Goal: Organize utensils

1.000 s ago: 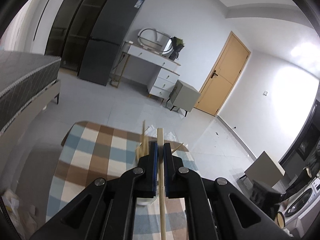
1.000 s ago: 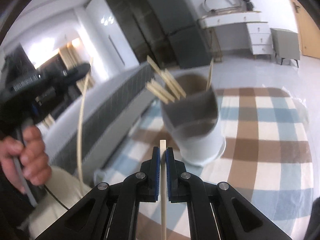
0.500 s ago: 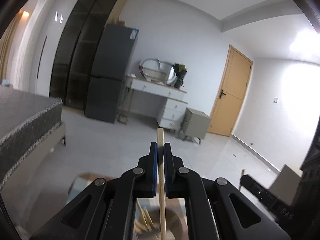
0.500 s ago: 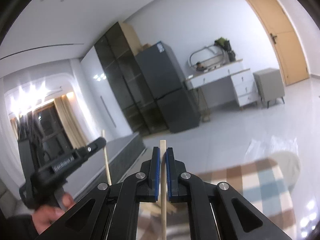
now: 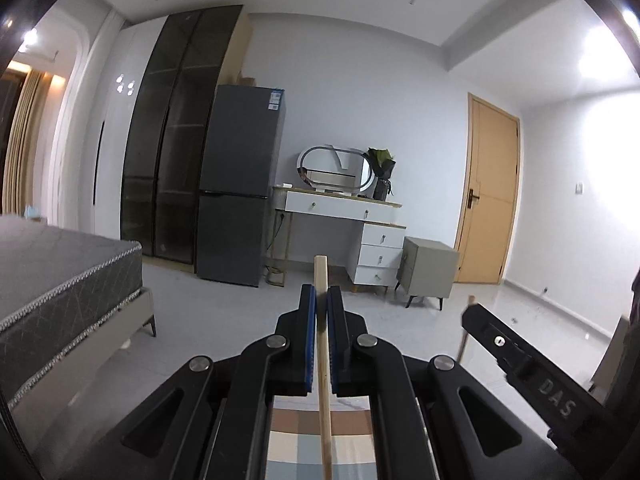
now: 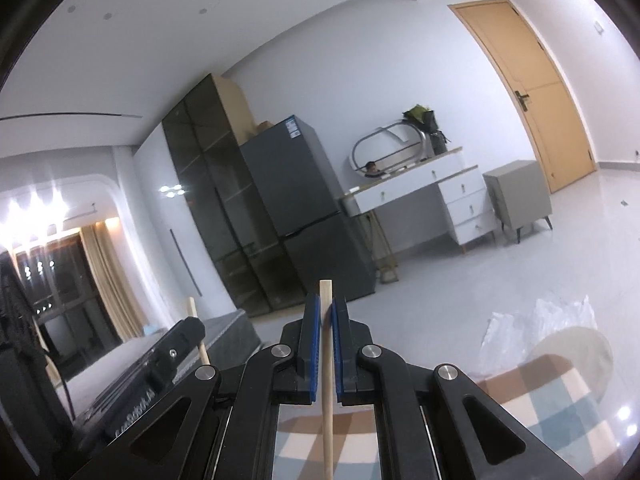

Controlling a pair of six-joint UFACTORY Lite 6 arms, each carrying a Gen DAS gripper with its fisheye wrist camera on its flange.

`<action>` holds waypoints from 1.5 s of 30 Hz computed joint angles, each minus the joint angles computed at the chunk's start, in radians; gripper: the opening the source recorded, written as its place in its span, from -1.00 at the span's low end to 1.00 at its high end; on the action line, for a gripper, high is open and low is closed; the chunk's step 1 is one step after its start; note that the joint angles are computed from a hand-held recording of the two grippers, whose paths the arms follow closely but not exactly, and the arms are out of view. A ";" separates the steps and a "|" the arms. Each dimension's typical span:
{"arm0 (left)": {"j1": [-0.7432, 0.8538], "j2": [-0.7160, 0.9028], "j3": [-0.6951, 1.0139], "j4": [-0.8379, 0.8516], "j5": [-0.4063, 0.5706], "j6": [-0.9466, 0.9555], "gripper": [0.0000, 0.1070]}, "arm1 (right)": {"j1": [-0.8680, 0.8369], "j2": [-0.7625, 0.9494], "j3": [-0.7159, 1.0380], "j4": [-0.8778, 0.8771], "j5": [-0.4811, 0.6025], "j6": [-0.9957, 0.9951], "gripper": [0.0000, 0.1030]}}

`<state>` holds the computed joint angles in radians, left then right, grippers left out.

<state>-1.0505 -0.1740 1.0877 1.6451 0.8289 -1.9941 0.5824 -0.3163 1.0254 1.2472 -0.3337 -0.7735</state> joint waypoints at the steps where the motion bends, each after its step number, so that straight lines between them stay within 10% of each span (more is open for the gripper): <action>1: -0.005 -0.001 -0.015 0.021 0.005 -0.011 -0.98 | -0.005 0.001 -0.013 -0.047 0.002 0.053 -0.90; 15: 0.002 -0.021 -0.036 -0.053 -0.054 0.077 -0.98 | 0.017 -0.090 -0.131 -0.032 -0.006 0.004 -0.90; 36: -0.103 -0.182 -0.055 -0.335 -0.084 0.360 -0.97 | 0.266 -0.237 -0.200 0.483 -0.147 -0.551 -0.90; 45: -0.038 -0.243 -0.069 -0.674 -0.243 0.658 -0.98 | 0.316 -0.237 -0.185 0.726 -0.162 -0.764 -0.89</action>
<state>-1.0880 -0.4168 1.0183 0.9710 0.5862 -1.3357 0.8979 -0.5534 0.8402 1.9731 -0.4952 -1.5380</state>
